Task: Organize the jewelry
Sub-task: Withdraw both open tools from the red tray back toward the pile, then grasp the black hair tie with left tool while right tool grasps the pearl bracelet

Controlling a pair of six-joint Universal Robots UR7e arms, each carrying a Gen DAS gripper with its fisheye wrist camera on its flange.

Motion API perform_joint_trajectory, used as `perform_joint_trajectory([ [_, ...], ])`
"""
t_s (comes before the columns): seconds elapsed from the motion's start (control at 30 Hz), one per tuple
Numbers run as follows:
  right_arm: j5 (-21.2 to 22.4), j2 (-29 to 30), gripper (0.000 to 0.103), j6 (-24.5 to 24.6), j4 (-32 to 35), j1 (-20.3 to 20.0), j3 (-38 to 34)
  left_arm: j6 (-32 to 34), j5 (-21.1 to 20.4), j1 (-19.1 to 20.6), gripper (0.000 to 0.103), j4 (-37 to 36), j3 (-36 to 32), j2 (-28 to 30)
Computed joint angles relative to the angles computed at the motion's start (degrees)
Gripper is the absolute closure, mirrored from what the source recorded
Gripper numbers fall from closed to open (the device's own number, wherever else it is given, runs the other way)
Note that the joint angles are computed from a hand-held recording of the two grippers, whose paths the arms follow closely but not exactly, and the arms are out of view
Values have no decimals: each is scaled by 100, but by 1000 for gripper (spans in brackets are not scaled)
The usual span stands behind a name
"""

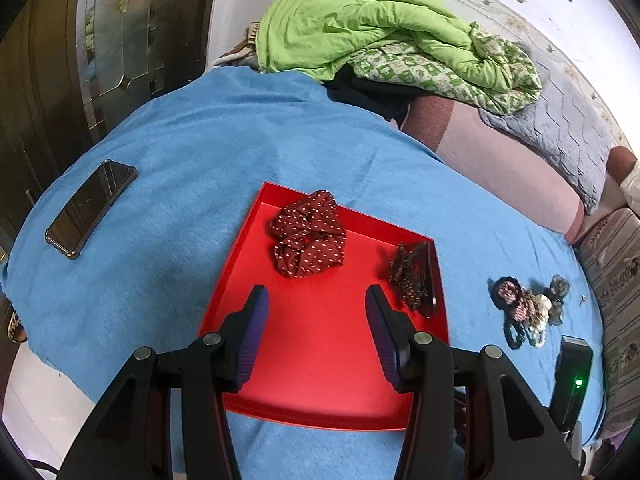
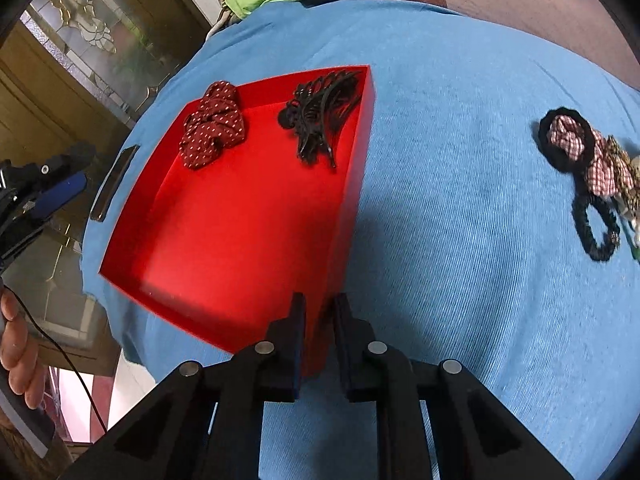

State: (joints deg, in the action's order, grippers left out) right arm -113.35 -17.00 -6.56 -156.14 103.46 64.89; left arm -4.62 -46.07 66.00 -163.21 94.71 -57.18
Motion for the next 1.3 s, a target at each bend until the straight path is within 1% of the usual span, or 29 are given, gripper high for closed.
perform_joint_trajectory([
  [0.13,72,-122,85,26,-110,23,299,-6,24,-139,54,-28,168,-58],
  [0.23,167,-241,82,-5,-198,32,547,28,101,-267,52,-49,256,-47],
  [0.3,181,-323,82,-39,-487,41,726,18,132,-339,51,-36,296,-35],
  [0.33,227,-401,80,-63,-665,34,855,11,132,-388,51,-34,323,-24],
  [0.37,274,-464,74,-74,-772,24,936,-1,127,-425,51,-20,336,-14],
  [0.4,300,-550,64,-88,-919,14,1049,-8,116,-448,50,-9,352,-14],
  [0.47,305,-738,55,-167,-1272,-15,1319,-22,86,-528,50,27,361,29],
  [0.5,288,-810,52,-190,-1379,-23,1421,-17,73,-568,49,46,358,63],
  [0.7,99,-1465,51,-236,-2136,-279,2388,15,-26,-733,47,153,292,319],
  [0.9,-248,-2056,49,-243,-2801,-652,3156,-20,-224,-822,47,429,-14,806],
  [1.07,-352,-2452,48,-183,-3128,-975,3450,-51,-506,-858,47,739,-429,1304],
  [1.17,-429,-2571,46,-192,-3325,-1120,3469,102,-642,-876,47,808,-720,1644],
  [1.3,-414,-2624,46,-220,-3399,-1264,3400,430,-684,-873,48,809,-1178,2135],
])
